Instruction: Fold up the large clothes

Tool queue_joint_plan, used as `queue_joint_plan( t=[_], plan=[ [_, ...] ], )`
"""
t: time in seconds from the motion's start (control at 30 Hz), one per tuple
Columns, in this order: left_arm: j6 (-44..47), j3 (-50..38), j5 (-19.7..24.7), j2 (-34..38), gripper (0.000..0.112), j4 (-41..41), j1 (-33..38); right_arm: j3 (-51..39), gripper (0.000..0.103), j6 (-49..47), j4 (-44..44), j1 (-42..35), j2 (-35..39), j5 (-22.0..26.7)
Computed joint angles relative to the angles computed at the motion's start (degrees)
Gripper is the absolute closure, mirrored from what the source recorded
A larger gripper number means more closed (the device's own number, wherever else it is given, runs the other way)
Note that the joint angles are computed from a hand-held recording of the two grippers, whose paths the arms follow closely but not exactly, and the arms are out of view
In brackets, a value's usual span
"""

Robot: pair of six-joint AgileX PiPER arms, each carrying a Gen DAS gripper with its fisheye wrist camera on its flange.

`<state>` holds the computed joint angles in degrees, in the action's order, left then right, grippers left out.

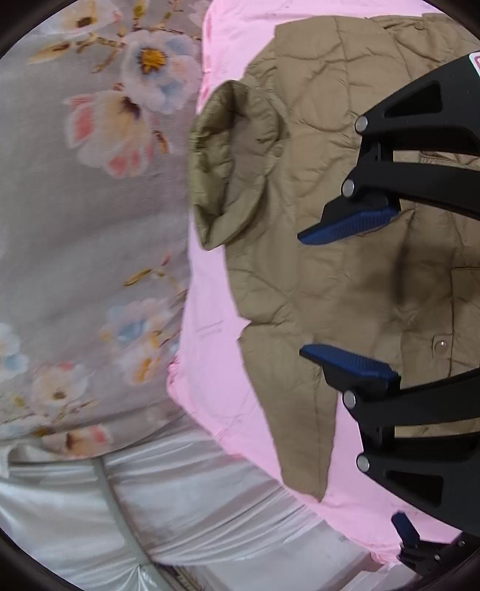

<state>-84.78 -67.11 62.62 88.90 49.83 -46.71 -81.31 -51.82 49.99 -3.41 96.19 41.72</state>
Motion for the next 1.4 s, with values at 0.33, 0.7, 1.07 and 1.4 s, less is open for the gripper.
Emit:
queue_joint_plan(
  t=[0.33, 0.7, 1.07, 1.4],
  plan=[
    [30.95, -19.84, -18.88, 13.75, 0.014, -31.10, 18.08, -8.74, 0.040, 9.37, -2.65, -21.33, 5.24, 9.57],
    [37.70, -36.18, -16.21, 28.33, 0.066, -47.77, 23.52, -29.67, 0.041, 28.23, -0.63, -34.16, 29.02, 25.68],
    [30.10, -37.41, -11.11, 23.35, 0.111, -24.71, 17.38, -24.27, 0.099, 16.25, -0.61, -31.34, 19.47, 14.49],
    [17.91, -26.57, -13.92, 27.20, 0.108, -10.77, 12.66, -19.40, 0.098, 20.54, -19.23, -25.32, 21.37, 6.34]
  ],
)
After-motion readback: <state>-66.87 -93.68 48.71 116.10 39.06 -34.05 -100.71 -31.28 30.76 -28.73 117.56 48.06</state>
